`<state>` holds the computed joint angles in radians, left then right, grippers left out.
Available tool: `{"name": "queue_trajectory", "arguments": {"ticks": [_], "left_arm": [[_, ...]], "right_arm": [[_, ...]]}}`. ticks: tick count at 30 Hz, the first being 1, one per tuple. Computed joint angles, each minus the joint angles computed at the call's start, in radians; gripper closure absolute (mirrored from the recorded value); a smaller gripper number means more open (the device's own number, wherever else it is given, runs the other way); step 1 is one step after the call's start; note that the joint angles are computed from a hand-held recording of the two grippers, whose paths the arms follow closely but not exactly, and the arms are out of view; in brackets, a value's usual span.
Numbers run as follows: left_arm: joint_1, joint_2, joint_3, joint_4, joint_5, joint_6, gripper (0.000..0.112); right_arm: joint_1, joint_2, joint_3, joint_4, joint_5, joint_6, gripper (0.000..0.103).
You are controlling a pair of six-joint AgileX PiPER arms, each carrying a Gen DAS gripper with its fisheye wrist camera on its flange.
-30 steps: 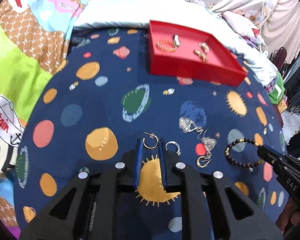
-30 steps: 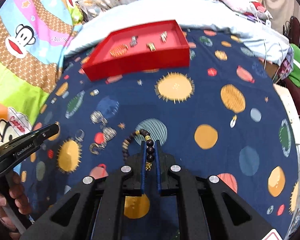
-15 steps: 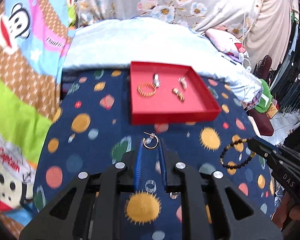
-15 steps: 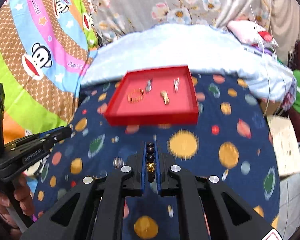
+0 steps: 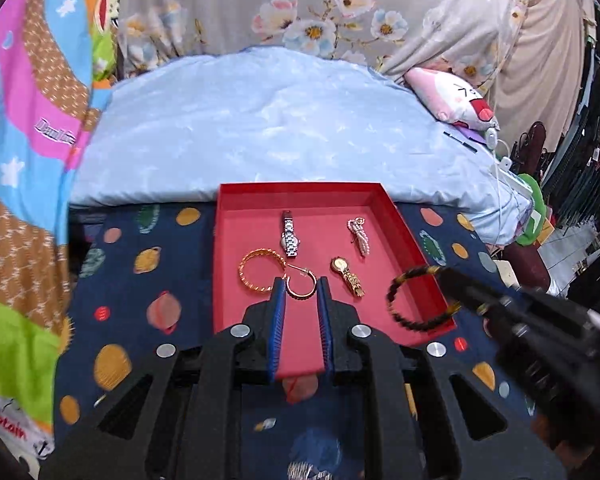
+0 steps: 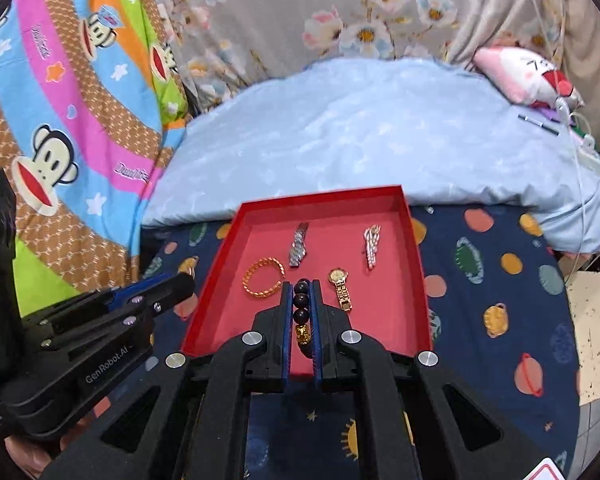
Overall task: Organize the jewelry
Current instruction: 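Lower the bracelet and hoop earring into the red tray and open both tools, then move the left tool to the silver stone ring and close on it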
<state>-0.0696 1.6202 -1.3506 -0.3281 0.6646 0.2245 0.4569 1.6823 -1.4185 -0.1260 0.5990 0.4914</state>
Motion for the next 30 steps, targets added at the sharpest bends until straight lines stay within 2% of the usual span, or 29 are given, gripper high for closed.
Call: {"name": "queue_trajectory", "arguments": {"ticks": [7,9,11,13,14,15,20,26,30], "left_arm": [[-0.027,0.156,-0.08,0.054,-0.011,-0.063,0.097],[-0.032,0.183,-0.085,0.06,-0.017,-0.065,0.096],[-0.039,0.196,-0.077,0.087,-0.037,-0.089,0.094],[-0.049,0.186,-0.055,0.17,-0.068,-0.17,0.078],[-0.048,0.175,-0.044,0.196,-0.076,-0.197,0.063],[-0.043,0.158,-0.03,0.21,-0.085,-0.216,0.054],[0.007,-0.013,0.117,0.209,-0.141,-0.189,0.051],[0.122,-0.237,0.338,0.069,-0.11,-0.02,0.048],[0.148,-0.38,0.506,0.153,-0.112,-0.034,0.048]], "right_arm": [[-0.061,0.138,-0.02,0.141,-0.02,-0.106,0.096],[-0.058,0.157,-0.02,0.087,-0.017,-0.076,0.095],[-0.042,0.152,-0.003,-0.035,-0.018,0.024,0.089],[-0.037,0.117,0.037,-0.109,-0.029,0.095,0.075],[-0.036,0.102,0.053,-0.121,-0.036,0.11,0.073],[-0.033,0.069,0.083,-0.137,-0.044,0.128,0.071],[0.032,-0.121,0.249,-0.297,-0.015,0.294,0.068],[0.143,-0.341,0.458,-0.355,0.048,0.435,0.067],[0.305,-0.442,0.576,-0.444,0.148,0.605,0.067]]}}
